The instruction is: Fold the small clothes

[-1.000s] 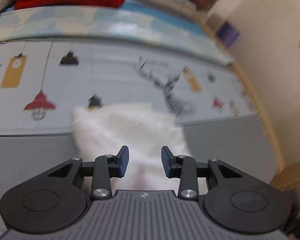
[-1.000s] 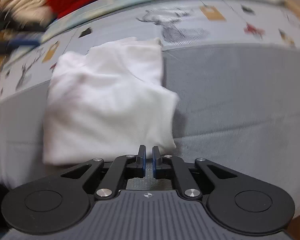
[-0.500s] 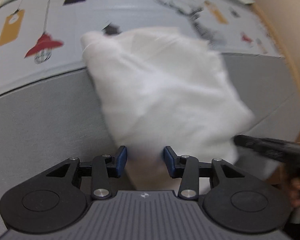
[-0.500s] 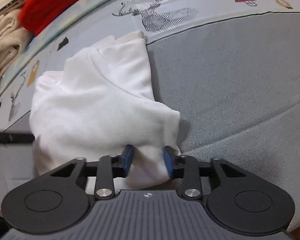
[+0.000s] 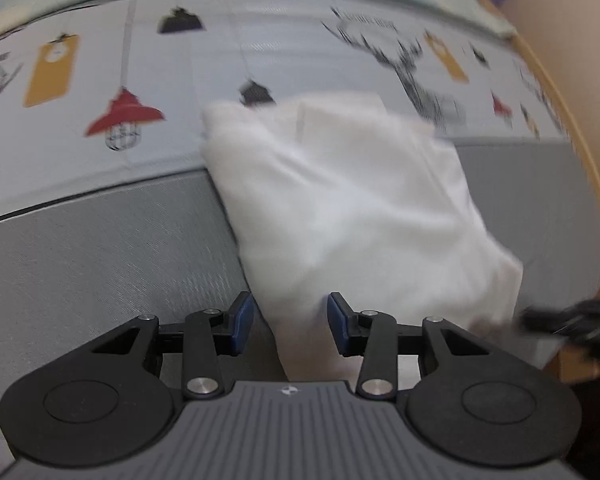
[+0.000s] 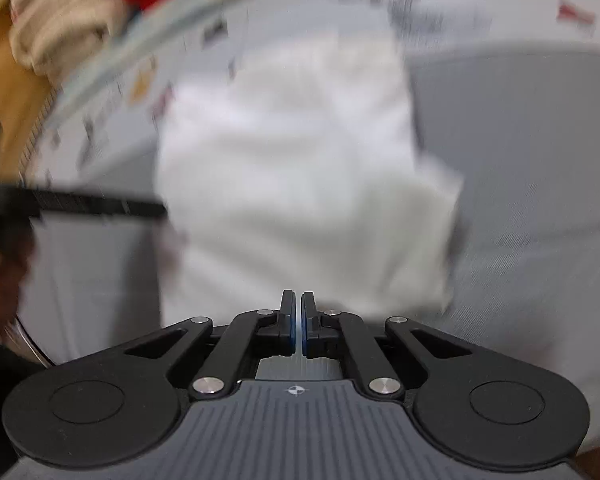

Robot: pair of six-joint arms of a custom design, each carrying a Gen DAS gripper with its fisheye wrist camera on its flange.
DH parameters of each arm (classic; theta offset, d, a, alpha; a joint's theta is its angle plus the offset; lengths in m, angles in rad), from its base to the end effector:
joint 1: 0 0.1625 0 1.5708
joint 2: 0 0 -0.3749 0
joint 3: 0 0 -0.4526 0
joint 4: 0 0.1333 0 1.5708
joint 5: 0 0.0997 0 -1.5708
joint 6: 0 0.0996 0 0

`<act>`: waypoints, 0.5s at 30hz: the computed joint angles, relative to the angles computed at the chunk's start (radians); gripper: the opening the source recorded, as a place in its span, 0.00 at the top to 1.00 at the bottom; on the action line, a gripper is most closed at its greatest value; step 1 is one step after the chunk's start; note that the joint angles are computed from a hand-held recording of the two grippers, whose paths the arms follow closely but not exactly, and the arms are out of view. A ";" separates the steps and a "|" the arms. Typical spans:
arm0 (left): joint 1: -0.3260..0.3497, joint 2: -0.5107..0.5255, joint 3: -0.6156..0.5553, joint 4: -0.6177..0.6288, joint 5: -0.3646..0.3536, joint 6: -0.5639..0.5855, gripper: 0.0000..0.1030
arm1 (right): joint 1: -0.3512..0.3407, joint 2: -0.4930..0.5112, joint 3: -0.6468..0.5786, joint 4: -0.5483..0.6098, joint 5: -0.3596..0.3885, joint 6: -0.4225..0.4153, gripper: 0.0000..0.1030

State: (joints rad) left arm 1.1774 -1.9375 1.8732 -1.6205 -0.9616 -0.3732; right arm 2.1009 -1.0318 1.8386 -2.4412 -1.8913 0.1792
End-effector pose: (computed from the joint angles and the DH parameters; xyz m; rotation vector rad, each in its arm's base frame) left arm 0.0126 -0.4660 0.4717 -0.0203 2.5836 -0.4404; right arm 0.3969 -0.4757 0.0694 0.4835 -2.8116 0.2452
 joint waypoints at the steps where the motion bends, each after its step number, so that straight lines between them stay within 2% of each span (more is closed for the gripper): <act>1: 0.004 0.000 -0.005 -0.014 0.003 -0.014 0.56 | -0.001 -0.013 -0.012 -0.016 0.005 -0.025 0.95; 3: 0.010 0.002 -0.014 -0.043 0.008 -0.036 0.56 | -0.002 -0.030 -0.034 -0.096 -0.015 -0.082 0.92; 5: 0.019 0.012 -0.025 -0.057 0.010 -0.056 0.55 | -0.009 -0.014 -0.074 -0.133 -0.043 -0.124 0.84; 8: 0.015 0.027 -0.039 -0.043 0.051 -0.092 0.50 | -0.038 0.043 -0.133 -0.169 -0.055 -0.172 0.69; 9: 0.013 0.033 -0.046 -0.033 0.059 -0.098 0.50 | -0.050 0.072 -0.153 -0.184 -0.062 -0.177 0.60; 11: 0.014 0.037 -0.051 -0.036 0.068 -0.106 0.50 | -0.063 0.137 -0.189 -0.205 -0.114 -0.176 0.58; 12: 0.018 0.043 -0.054 -0.047 0.068 -0.107 0.50 | -0.064 0.180 -0.233 -0.170 -0.139 -0.152 0.57; 15: 0.026 0.052 -0.057 -0.079 0.069 -0.084 0.50 | -0.085 0.248 -0.295 -0.149 -0.095 -0.136 0.58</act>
State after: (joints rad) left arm 1.2032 -1.8856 1.8158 -1.6998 -0.8924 -0.4571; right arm 2.0158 -0.7841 1.5441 -2.5897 -1.9862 0.0431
